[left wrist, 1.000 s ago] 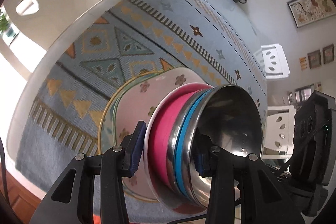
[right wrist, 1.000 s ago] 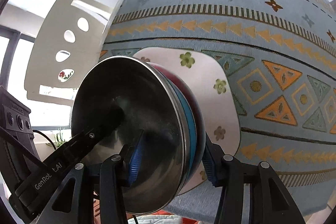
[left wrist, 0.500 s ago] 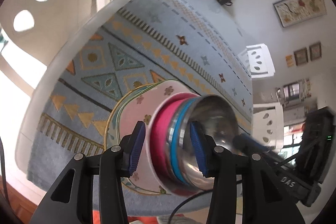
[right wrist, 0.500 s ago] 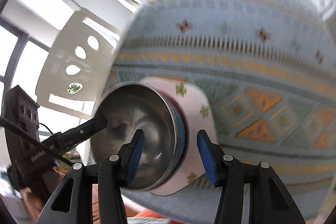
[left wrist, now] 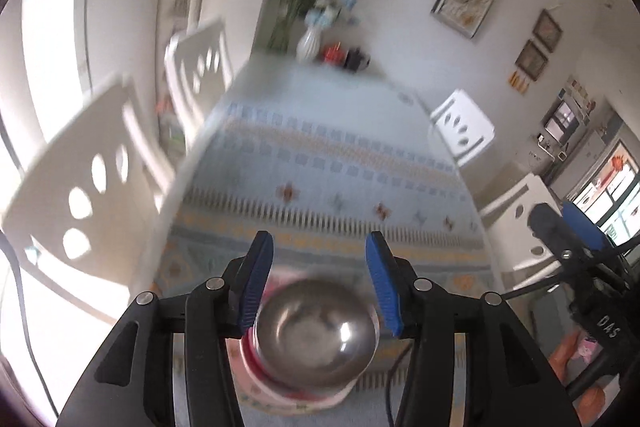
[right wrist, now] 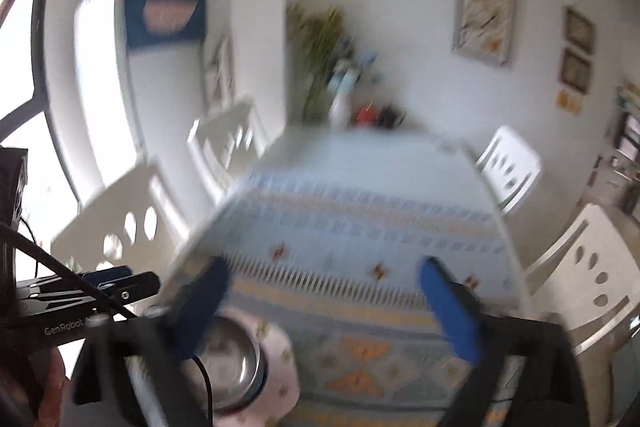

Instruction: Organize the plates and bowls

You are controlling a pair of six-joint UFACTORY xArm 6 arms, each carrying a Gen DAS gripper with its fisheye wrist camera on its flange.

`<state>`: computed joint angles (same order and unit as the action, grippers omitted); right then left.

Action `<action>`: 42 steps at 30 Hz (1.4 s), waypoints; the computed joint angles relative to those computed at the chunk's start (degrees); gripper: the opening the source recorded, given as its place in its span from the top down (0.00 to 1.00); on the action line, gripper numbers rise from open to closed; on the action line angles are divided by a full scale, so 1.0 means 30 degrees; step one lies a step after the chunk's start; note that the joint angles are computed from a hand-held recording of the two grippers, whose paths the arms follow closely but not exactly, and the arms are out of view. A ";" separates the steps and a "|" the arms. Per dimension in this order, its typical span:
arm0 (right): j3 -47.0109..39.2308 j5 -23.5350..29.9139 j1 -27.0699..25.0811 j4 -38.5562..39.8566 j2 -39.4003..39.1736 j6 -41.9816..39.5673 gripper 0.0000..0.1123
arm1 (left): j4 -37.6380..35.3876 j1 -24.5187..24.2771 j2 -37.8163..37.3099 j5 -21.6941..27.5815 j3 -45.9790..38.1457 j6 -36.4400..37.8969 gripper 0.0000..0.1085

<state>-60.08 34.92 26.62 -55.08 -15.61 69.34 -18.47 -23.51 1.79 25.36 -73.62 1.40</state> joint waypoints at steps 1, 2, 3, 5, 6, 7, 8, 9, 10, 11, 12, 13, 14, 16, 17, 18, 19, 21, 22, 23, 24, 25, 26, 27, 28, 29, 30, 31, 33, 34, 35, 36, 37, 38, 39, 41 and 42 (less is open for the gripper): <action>0.0126 0.0196 -0.0080 -0.0417 -0.0597 0.0754 0.12 | 0.0009 -0.0139 0.0073 -0.0159 -0.0509 0.0199 0.53; 0.0156 0.0290 -0.0195 -0.0324 -0.0919 0.0951 0.12 | 0.0063 -0.0220 0.0126 -0.0160 -0.0845 0.0177 0.44; 0.0117 0.0475 -0.0260 -0.0181 -0.1189 0.1120 0.12 | 0.0215 -0.0348 0.0265 -0.0154 -0.1377 0.0034 0.40; -0.0131 0.1022 -0.0394 0.0636 -0.1606 0.1041 0.12 | 0.0479 -0.0657 0.0638 0.0061 -0.2369 -0.0311 0.37; -0.0106 0.1002 -0.0567 0.1237 -0.1827 0.0856 0.12 | 0.0272 -0.0843 0.0746 0.0129 -0.2728 -0.0198 0.37; -0.0100 0.1142 -0.0761 0.2028 -0.2040 0.0518 0.11 | 0.0361 -0.1051 0.0975 0.0290 -0.3309 -0.0381 0.35; -0.0336 0.1689 -0.0779 0.2559 -0.1955 0.0220 0.11 | 0.1226 -0.1212 0.1095 0.0470 -0.3623 -0.1259 0.30; -0.0780 0.2764 -0.0799 0.3403 -0.1684 -0.0302 0.09 | 0.2383 -0.1385 0.1288 0.0690 -0.3957 -0.2370 0.28; -0.0918 0.3651 -0.0760 0.4199 -0.1708 -0.0861 0.09 | 0.3617 -0.1583 0.1523 0.0862 -0.4291 -0.3534 0.26; -0.1212 0.4145 -0.1017 0.5321 -0.1347 -0.1832 0.09 | 0.4826 -0.1799 0.1764 0.0886 -0.4523 -0.4657 0.26; -0.1234 0.4155 -0.1256 0.5951 -0.1141 -0.2370 0.09 | 0.6024 -0.2017 0.2035 0.1068 -0.4786 -0.5762 0.26; -0.1193 0.4286 -0.1571 0.6834 -0.0925 -0.3083 0.09 | 0.6613 -0.2121 0.2086 0.1274 -0.4815 -0.6306 0.26; -0.1190 0.4438 -0.1772 0.7397 -0.0760 -0.3559 0.09 | 0.7475 -0.2349 0.2422 0.1828 -0.5228 -0.7115 0.26; -0.1266 0.4949 -0.2085 0.8667 -0.0468 -0.4602 0.09 | 0.8855 -0.2667 0.2571 0.2328 -0.5383 -0.8259 0.26; -0.1173 0.5126 -0.2215 0.8985 -0.0534 -0.4909 0.09 | 1.0213 -0.2918 0.2887 0.2979 -0.5824 -0.9340 0.26; -0.1080 0.5225 -0.2328 0.9252 -0.0543 -0.5198 0.09 | 1.0772 -0.3019 0.2929 0.3157 -0.5814 -0.9758 0.26; -0.0997 0.5293 -0.2483 0.9659 -0.0579 -0.5729 0.09 | 1.1377 -0.3222 0.3174 0.3563 -0.6130 -1.0186 0.26; -0.0940 0.5454 -0.2637 1.0041 -0.0697 -0.6417 0.09 | 1.1603 -0.3476 0.3392 0.4086 -0.6422 -1.0460 0.26; -0.0797 0.5526 -0.2698 1.0026 -0.0789 -0.6563 0.09 | 1.1606 -0.3588 0.3375 0.4210 -0.6414 -1.0554 0.26; -0.0691 0.5465 -0.2737 1.0031 -0.0827 -0.6578 0.09 | 1.1457 -0.3658 0.3460 0.4320 -0.6488 -1.0498 0.26; -0.0567 0.5311 -0.2863 1.0221 -0.0937 -0.6797 0.09 | 1.1450 -0.3692 0.3485 0.4382 -0.6478 -1.0536 0.26; -0.0469 0.5156 -0.2915 1.0353 -0.0988 -0.6932 0.09 | 1.1651 -0.3756 0.3538 0.4509 -0.6511 -1.0771 0.26; -0.0314 0.5040 -0.2978 1.0414 -0.1077 -0.7033 0.09 | 1.1876 -0.3808 0.3548 0.4547 -0.6464 -1.1035 0.26; -0.0208 0.5001 -0.2999 1.0417 -0.1133 -0.7104 0.09 | 1.2062 -0.3840 0.3568 0.4570 -0.6420 -1.1283 0.26; -0.0067 0.4950 -0.3007 1.0440 -0.1184 -0.7284 0.09 | 1.2098 -0.3879 0.3614 0.4674 -0.6422 -1.1430 0.26; -0.0007 0.4938 -0.3018 1.0524 -0.1189 -0.7464 0.09 | 1.2026 -0.3924 0.3727 0.4840 -0.6551 -1.1443 0.26; -0.0004 0.4990 -0.3003 1.0611 -0.1171 -0.7576 0.09 | 1.1939 -0.3982 0.3795 0.5013 -0.6630 -1.1463 0.26; 0.0072 0.4926 -0.3051 1.0784 -0.1182 -0.7745 0.09 | 1.1742 -0.4021 0.3821 0.5139 -0.6679 -1.1357 0.26; 0.0214 0.4656 -0.3242 1.1259 -0.1209 -0.8058 0.09 | 1.1802 -0.4063 0.3821 0.5124 -0.6675 -1.1329 0.26; 0.0229 0.4585 -0.3295 1.1390 -0.1189 -0.8168 0.09 | 1.2147 -0.4113 0.3782 0.5126 -0.6649 -1.1534 0.26; 0.0157 0.4601 -0.3302 1.1433 -0.1137 -0.8259 0.09 | 1.2282 -0.4131 0.3850 0.5187 -0.6754 -1.1554 0.26; 0.0176 0.4578 -0.3340 1.1458 -0.1130 -0.8335 0.09 | 1.2356 -0.4138 0.3890 0.5221 -0.6797 -1.1567 0.26; 0.0143 0.4627 -0.3358 1.1433 -0.1093 -0.8392 0.09 | 1.2314 -0.4138 0.3951 0.5278 -0.6855 -1.1561 0.26; 0.0105 0.4664 -0.3341 1.1389 -0.1041 -0.8397 0.09 | 1.2106 -0.4116 0.4037 0.5383 -0.6951 -1.1493 0.26; 0.0045 0.4688 -0.3359 1.1413 -0.0967 -0.8480 0.09 | 1.1688 -0.4059 0.4123 0.5490 -0.7034 -1.1330 0.26; -0.0088 0.4740 -0.3425 1.1632 -0.0793 -0.8721 0.09 | 1.1029 -0.3968 0.4263 0.5588 -0.7139 -1.1029 0.26; -0.0125 0.4733 -0.3452 1.1744 -0.0730 -0.8828 0.09 | 1.0836 -0.3940 0.4289 0.5573 -0.7118 -1.0946 0.26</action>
